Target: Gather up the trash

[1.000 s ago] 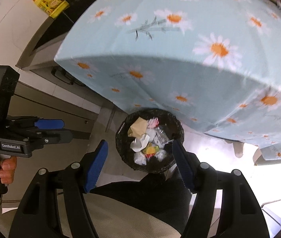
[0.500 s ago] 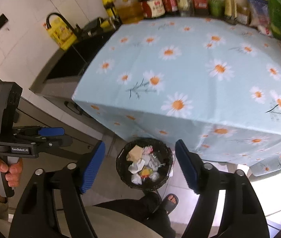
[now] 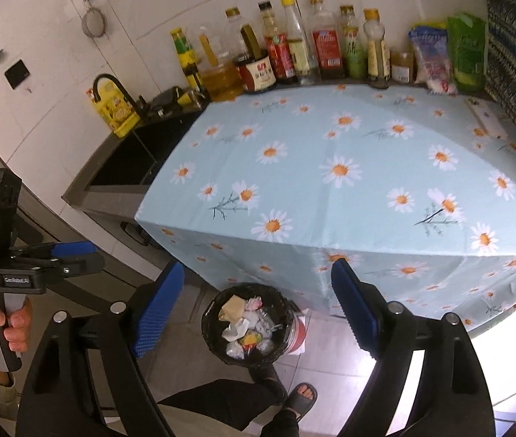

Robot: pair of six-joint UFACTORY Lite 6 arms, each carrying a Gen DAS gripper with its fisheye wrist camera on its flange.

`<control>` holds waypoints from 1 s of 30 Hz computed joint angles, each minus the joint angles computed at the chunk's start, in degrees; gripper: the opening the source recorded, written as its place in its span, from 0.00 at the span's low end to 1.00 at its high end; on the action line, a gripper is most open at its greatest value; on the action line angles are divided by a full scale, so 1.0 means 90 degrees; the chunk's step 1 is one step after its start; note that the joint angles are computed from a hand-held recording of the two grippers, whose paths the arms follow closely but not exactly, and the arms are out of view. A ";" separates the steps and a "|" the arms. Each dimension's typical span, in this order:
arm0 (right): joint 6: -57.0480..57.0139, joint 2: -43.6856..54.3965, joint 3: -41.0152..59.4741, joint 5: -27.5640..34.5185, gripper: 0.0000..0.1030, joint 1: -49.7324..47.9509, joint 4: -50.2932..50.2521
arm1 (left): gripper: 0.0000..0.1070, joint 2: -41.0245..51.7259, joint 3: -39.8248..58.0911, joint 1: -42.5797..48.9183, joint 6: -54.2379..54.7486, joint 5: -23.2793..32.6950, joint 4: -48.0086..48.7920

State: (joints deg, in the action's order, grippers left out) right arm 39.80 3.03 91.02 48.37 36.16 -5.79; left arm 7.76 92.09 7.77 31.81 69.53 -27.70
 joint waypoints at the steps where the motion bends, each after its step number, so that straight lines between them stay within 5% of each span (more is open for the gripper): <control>1: 0.0021 -0.0086 0.0024 0.0050 0.80 0.0026 -0.0092 | 0.77 -0.0106 0.0000 -0.0035 -0.0033 0.0006 -0.0011; 9: 0.0321 -0.0622 0.0183 0.0390 0.95 0.0217 -0.0666 | 0.90 -0.0683 0.0117 -0.0335 -0.0281 -0.0064 0.0107; 30: 0.0180 -0.0877 0.0381 0.0788 0.95 0.0103 -0.0872 | 0.90 -0.1304 -0.0048 -0.0953 -0.0888 -0.0434 0.0453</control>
State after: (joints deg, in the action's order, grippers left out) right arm 41.43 -4.86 94.45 55.46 37.08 -13.64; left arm -3.97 91.66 -0.81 23.82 65.62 -23.62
